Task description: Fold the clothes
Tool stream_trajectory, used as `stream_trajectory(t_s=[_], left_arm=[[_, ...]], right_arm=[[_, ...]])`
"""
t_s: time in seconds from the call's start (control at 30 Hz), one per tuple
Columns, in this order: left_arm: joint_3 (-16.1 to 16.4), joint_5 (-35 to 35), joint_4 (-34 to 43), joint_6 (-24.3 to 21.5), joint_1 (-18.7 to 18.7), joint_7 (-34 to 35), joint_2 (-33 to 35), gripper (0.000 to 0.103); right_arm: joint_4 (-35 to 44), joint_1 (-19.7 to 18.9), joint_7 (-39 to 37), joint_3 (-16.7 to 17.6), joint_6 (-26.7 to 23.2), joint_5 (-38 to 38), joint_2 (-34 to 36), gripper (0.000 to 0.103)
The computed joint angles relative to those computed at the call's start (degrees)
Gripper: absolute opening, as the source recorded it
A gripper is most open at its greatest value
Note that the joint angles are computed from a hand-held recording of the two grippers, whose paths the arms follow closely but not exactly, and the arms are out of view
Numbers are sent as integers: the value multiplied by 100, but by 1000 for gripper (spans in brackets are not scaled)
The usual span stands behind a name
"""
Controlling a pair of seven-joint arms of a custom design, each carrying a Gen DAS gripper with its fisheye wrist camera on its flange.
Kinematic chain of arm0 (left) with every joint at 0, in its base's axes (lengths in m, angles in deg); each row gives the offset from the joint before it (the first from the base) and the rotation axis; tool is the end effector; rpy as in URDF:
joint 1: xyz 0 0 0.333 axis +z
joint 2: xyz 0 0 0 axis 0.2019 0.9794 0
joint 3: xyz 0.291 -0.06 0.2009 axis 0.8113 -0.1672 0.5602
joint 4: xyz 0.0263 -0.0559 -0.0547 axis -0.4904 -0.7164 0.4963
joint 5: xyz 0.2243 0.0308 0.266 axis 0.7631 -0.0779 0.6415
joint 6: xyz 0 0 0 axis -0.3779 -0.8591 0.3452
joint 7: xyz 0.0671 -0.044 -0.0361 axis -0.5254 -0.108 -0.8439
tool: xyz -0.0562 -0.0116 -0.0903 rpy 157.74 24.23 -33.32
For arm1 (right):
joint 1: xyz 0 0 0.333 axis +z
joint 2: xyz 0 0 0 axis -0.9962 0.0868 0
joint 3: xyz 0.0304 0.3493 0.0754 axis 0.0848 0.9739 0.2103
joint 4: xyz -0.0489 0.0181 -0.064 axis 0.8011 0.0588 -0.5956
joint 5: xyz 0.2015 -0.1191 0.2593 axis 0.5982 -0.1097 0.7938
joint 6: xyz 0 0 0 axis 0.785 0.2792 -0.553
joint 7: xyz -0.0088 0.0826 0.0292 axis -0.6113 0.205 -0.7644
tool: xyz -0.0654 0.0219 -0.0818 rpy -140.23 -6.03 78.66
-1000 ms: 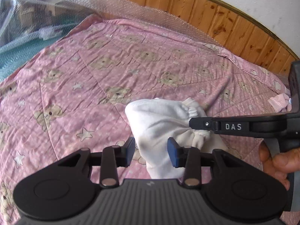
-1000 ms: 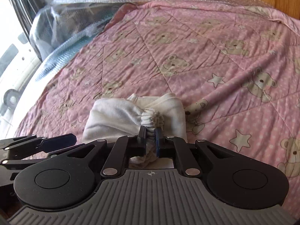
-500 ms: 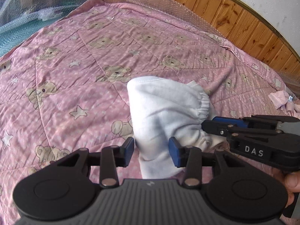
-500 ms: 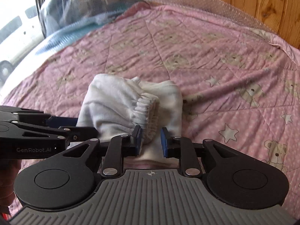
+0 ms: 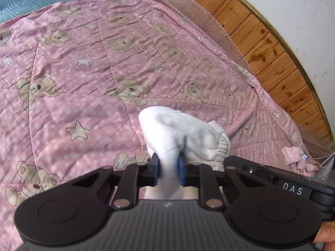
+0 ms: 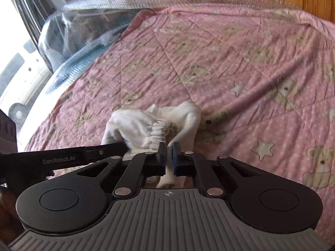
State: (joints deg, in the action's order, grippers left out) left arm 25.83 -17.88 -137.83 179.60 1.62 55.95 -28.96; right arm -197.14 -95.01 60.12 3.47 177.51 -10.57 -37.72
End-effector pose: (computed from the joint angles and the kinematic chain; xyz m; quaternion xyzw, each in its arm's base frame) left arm 0.5485 -0.1895 0.3195 -0.7642 0.5273 -0.3637 0.0757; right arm 0.6003 0.2628 0.3235 -0.7645 0.5257 -0.0194 0.3724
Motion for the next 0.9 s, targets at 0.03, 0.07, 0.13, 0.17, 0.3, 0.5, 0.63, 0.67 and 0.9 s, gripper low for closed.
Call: stream_trajectory(t_s=[0.03, 0.07, 0.13, 0.17, 0.3, 0.5, 0.63, 0.67, 0.9], left_arm=[[70, -49, -39, 20, -40, 11, -93, 16], [139, -103, -77, 37, -82, 29, -185, 16], [654, -522, -127, 73, -550, 252, -369, 16], [856, -716, -115, 28, -697, 375, -434, 16], [691, -605, 117, -638, -182, 542, -392, 17], [523, -388, -3, -805, 161, 476, -268, 21], [653, -452, -91, -669, 42, 393, -224, 31], [587, -434, -96, -619, 117, 366, -196, 34], [637, -221, 41, -610, 124, 531, -163, 17]], right_arm=[[40, -52, -47, 124, 48, -38, -3, 0], [190, -42, -94, 210, 25, -98, 33, 0], [636, 82, -227, 306, -138, -185, 170, 0], [905, 229, -312, 259, -252, -204, 237, 0], [2079, 1116, -376, -483, -972, -42, 481, 12], [2096, 1368, -173, -988, -1549, 606, 619, 62], [1850, 591, -429, 27, -1619, 1672, 1027, 63], [1827, 401, -547, 315, -1604, 1914, 1183, 64], [1920, 1312, -672, -444, -1189, 2135, 854, 20]])
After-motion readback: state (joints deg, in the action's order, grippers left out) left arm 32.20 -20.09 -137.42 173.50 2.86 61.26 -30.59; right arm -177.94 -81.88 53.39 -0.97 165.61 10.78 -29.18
